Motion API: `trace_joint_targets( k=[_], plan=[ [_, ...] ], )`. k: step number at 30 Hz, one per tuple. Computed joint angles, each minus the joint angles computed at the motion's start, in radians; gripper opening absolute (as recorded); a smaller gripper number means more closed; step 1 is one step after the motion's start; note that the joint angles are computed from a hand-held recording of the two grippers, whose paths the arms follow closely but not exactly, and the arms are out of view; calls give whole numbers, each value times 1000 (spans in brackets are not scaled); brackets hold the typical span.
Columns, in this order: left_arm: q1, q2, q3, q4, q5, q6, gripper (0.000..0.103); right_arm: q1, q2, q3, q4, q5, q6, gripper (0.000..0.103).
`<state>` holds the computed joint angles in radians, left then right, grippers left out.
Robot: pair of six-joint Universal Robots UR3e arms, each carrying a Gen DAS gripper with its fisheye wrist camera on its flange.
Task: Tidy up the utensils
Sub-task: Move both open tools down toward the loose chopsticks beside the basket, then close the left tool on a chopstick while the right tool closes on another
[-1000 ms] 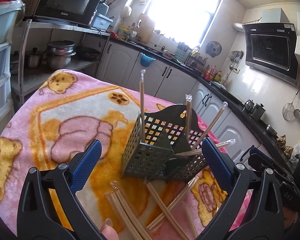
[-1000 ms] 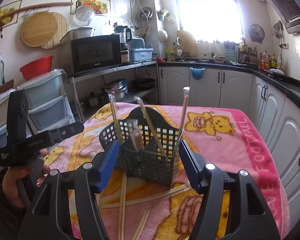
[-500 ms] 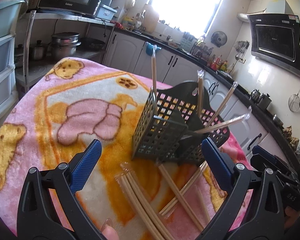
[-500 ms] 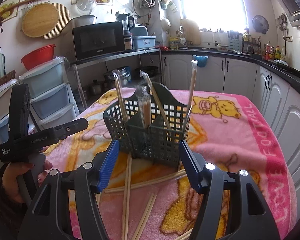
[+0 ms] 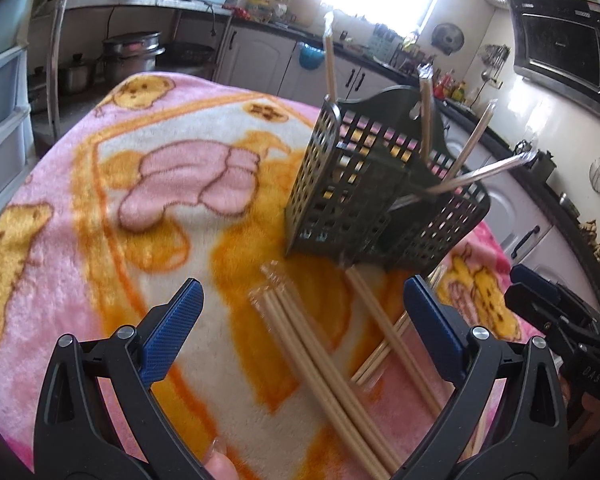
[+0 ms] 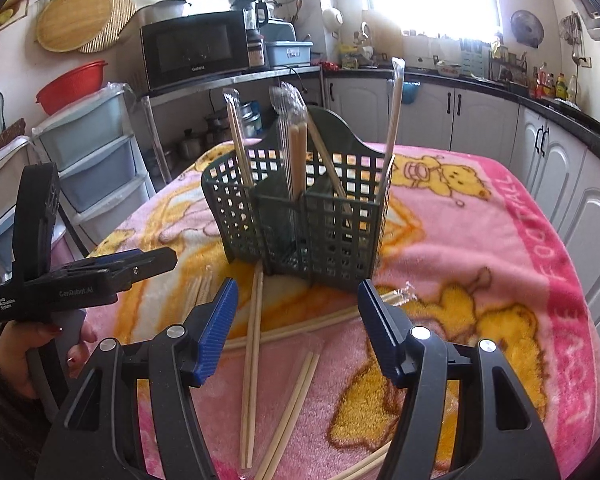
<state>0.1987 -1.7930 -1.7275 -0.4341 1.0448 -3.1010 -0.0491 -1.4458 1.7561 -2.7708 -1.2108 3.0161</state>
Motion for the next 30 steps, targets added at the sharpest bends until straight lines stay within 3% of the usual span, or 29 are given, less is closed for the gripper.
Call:
trace_joint_targets(
  k=[3,5,12,14,23,30],
  plan=[
    [8,-9,0,-37,-13,15,91,5,8,-1,7,-8,-3,60],
    [15,-17,5,-62,-28,19,79,8,16,-5,16,-17,-3,60],
    [34,-76,59,-166,-73,18,56,15,48,-27,67,-33,-17,58],
    [36,-96,78,-186,-79,15,45,14,53,-26,76,-31,-21,55],
    [47,-184,178,-235,-112,-22,36,14,106,-72,162,-38,-17,47],
    [63,-205,180,-216,-129,-47,15,2,154,-126,253,-22,1,41]
  ],
)
